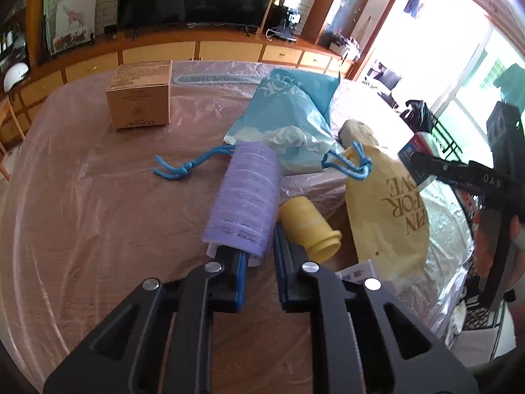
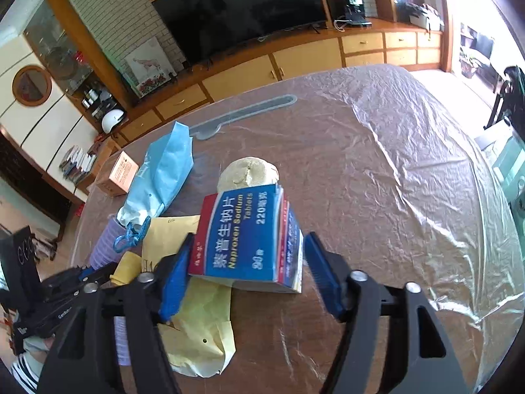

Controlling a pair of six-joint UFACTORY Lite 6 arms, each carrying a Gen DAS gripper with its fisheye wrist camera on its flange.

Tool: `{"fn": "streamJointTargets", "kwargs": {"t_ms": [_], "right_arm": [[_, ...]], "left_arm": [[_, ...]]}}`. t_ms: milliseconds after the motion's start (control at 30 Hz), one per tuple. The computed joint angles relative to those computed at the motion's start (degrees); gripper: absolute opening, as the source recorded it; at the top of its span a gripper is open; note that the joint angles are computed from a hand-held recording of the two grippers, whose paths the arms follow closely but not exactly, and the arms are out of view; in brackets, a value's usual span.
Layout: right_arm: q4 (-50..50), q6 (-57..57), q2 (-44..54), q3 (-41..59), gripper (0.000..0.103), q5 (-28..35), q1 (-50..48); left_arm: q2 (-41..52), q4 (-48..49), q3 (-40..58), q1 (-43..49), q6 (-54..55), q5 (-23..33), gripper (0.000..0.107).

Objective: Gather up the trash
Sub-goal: 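Grasp the blue medicine box with the right tool while the left tool grasps a lavender hair roller, then carry the medicine box and hair roller with both tools over the bin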

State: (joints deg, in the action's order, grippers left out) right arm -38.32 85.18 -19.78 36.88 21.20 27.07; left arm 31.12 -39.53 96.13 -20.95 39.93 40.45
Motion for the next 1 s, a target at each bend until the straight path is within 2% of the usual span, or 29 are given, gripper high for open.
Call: {"fn": "streamJointTargets", "kwargs": {"t_ms": [33, 67, 300, 500, 633, 867, 933, 1000], "right_arm": [[-0.21, 0.16, -0.69, -0.93, 0.069, -1.46, -0.39], [-0.98, 1.06, -0.88, -1.29, 0.061, -1.71, 0.01], [-2.06, 2.37, -5.22, -4.58, 0.055, -4.20, 0.64], [-1.66, 3.39, -10.80, -6.18, 0.052, 0.43, 4.21], [2.40, 0.42, -16.18, -8.15, 0.052, 2.27, 4.52], [5.21, -2.15, -22.33, -10.11, 0.052, 6.13, 7.12], [4.43, -1.03, -24.27, -10.77, 0.052, 8.31, 9.67], [0.33, 3.54, -25.41, -10.36, 0.052, 13.79, 15.32]], "left_arm": [[-0.36, -1.82, -0.62, 0.38, 1.13, -0.01, 0.014], [-0.77, -2.29, -1.14, 0.46, 1.46, -0.25, 0.013], [-5.83, -3.62, -6.03, 0.85, 1.93, -2.71, 0.010], [-12.59, -5.11, -12.34, 2.22, 3.00, -3.17, 0.009], [-17.02, -6.47, -16.48, 3.02, 4.08, -3.04, 0.009], [-23.96, -4.47, -22.41, 1.34, 2.45, -4.26, 0.009], [-26.19, -3.71, -24.41, 0.55, 1.28, -5.08, 0.009], [-28.23, -3.08, -25.93, 0.12, 0.42, -5.51, 0.009]]}}
